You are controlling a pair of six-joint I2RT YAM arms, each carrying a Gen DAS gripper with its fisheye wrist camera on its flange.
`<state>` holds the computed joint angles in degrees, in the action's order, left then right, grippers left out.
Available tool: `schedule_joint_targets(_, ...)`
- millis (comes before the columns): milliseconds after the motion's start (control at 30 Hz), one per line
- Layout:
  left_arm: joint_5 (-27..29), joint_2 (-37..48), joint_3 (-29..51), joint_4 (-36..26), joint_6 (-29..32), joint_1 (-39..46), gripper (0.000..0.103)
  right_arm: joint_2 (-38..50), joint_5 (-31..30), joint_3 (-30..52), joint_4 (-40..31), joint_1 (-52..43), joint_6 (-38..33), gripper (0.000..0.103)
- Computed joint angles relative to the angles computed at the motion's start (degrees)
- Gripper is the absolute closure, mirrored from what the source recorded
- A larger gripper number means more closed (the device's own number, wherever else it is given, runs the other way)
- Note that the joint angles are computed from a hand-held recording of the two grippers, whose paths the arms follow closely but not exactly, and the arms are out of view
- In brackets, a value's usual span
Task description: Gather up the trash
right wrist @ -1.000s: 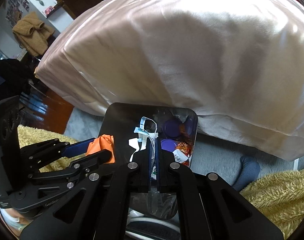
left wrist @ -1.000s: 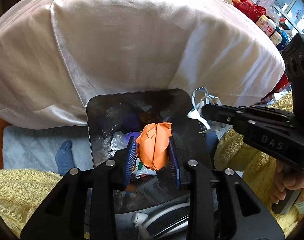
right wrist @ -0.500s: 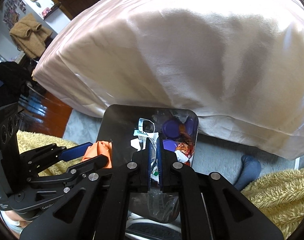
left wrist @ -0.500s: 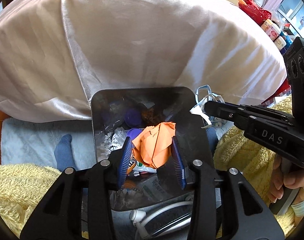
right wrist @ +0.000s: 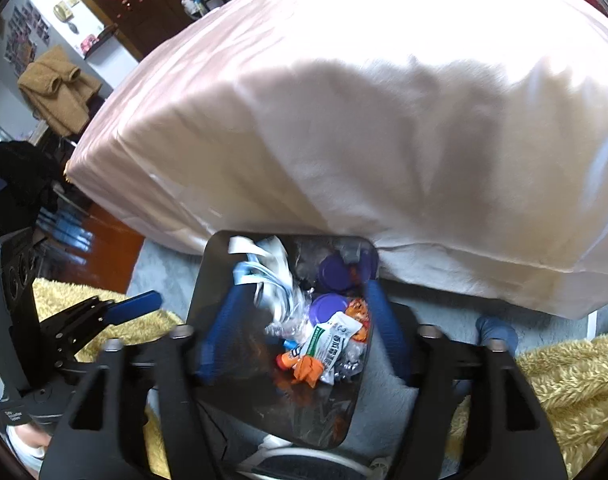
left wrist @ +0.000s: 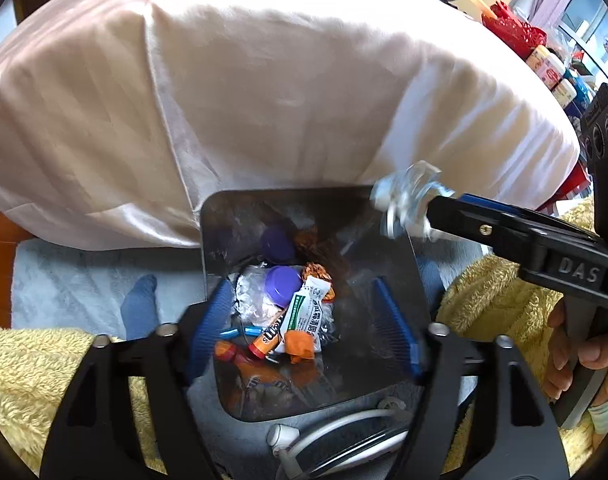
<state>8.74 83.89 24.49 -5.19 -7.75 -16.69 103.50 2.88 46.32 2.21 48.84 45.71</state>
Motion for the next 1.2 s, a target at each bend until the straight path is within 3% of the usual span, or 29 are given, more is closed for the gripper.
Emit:
schedule_joint_targets(167, -0.8, -1.4, -0.1, -0.7, -0.1, 0.5, 0.018, -0.8, -0.3, -0.7, -0.3, -0.6, 0.0, 0.022)
schedule_joint_targets(233, -1.0, -1.7, 0.1, -1.0, -0.2, 0.4, 0.018, -0.6, -0.7, -0.6, -0.7, -0.6, 0.0, 0.021)
schedule_joint_targets(333, -1.0, -1.6, 0.2, -0.7, 0.0, 0.4, 0.018, -0.2, -0.8, 0.3, -2.0, -0.3, 0.1, 0.012)
schedule_joint_targets(600, -1.6, -2.4, -0.1, -1.0, -0.4, -0.5, 0.018, 0.9, -4.7, -0.1, 0.7, -1.0, 1.2, 0.004)
schedule_joint_targets(1200, -3.9, -0.2, 1.3, 0.0, -0.8, -3.4, 0.018, 2.4, -12.1, 0.8, 5.7, -0.3, 4.3, 0.004)
